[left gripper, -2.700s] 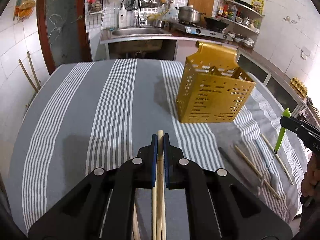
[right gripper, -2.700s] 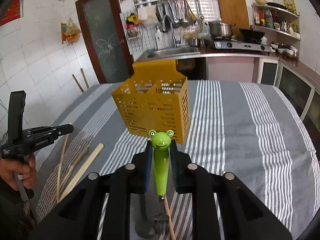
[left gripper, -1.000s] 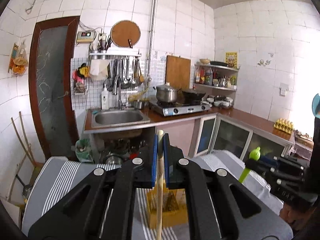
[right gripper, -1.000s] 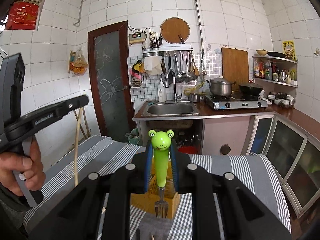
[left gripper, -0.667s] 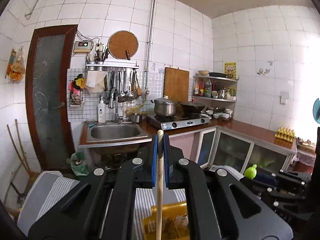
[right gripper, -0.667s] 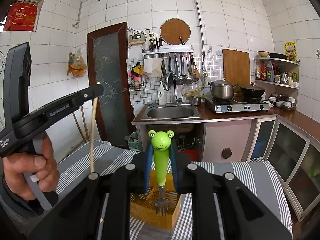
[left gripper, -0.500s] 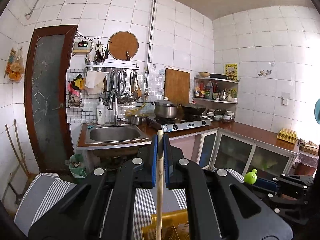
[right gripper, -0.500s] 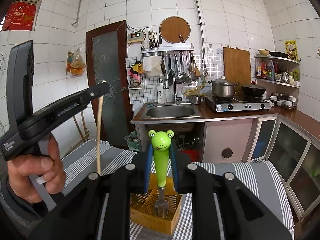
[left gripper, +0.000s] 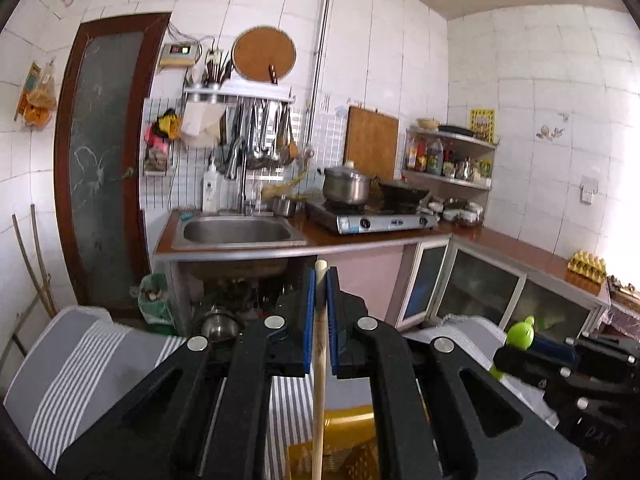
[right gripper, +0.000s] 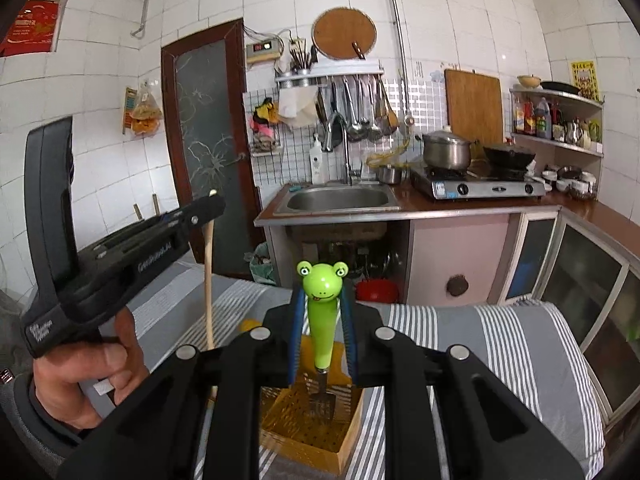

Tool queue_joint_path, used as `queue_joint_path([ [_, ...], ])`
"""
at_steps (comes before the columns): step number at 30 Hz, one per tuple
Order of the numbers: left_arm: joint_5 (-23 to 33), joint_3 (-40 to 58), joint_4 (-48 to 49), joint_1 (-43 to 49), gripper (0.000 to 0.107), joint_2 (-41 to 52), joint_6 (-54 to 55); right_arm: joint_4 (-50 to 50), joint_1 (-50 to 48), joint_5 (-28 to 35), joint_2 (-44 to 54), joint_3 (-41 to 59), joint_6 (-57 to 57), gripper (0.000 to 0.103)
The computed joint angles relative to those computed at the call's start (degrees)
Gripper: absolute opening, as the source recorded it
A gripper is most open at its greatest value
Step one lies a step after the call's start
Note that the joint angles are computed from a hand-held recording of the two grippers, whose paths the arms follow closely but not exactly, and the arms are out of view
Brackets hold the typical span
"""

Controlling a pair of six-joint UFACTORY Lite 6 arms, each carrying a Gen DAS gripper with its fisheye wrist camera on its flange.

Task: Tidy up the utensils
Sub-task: 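Lower the fork into the yellow caddy and open the right tool, then drop the chopstick into the caddy and open the left tool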

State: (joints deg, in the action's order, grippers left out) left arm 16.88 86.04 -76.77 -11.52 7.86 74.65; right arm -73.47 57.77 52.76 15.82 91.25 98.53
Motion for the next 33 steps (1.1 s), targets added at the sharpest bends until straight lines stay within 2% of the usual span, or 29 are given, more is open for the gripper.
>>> queue_joint_path([
  [1, 0.42, -0.49, 0.62, 0.24, 0.018, 0.18, -0.23, 0.24, 0.05, 0.53, -0.03, -0.21, 0.36, 0.033],
  [2, 0.27, -1.41, -0.37, 0.45, 0.023, -0.10, 0.98, -0.40, 0.41, 1.26, -0.57, -0.93, 1.43, 0.047],
  [7, 3.52, -4.58, 1.47, 4.64, 0.032, -3.15, 0.15, -1.35, 3.40, 7.42, -3.78, -1.92, 1.74, 0.048],
  [12, 12.16, -11.40, 5.35, 15.24, 0.051, -11.09, -0.19, -0.33, 9.22, 16.31, -8.82, -6.18, 2.73, 0.048],
  [16, 20.32, -20.96, 6.56, 26.31, 0.053, -18.67, 5.83, 2.52, 19.06, 27.39, -13.13, -13.63, 9.64, 0.048],
  [20, 30.81, -29.79, 7.27, 39.07, 0.053, -23.65, 13.60, 9.20, 28.18, 34.73, -10.90, -16.78, 16.73, 0.048],
  [23, 39.40, -34.67, 8.03, 49.40, 0.053, -25.08, 20.08, 13.74, 33.08, 37.26, -8.28, -17.45, 22.72, 0.048],
  [26, 44.77, -39.20, 8.91, 57.11, 0.054, -26.16, 25.74, 17.11, 37.22, 38.64, -5.07, -17.00, 28.52, 0.048],
  [33, 51.29, -46.72, 18.03, 67.78, 0.054, -24.54, 32.78, 20.75, 41.91, 39.46, -0.72, -16.59, 37.40, 0.048],
])
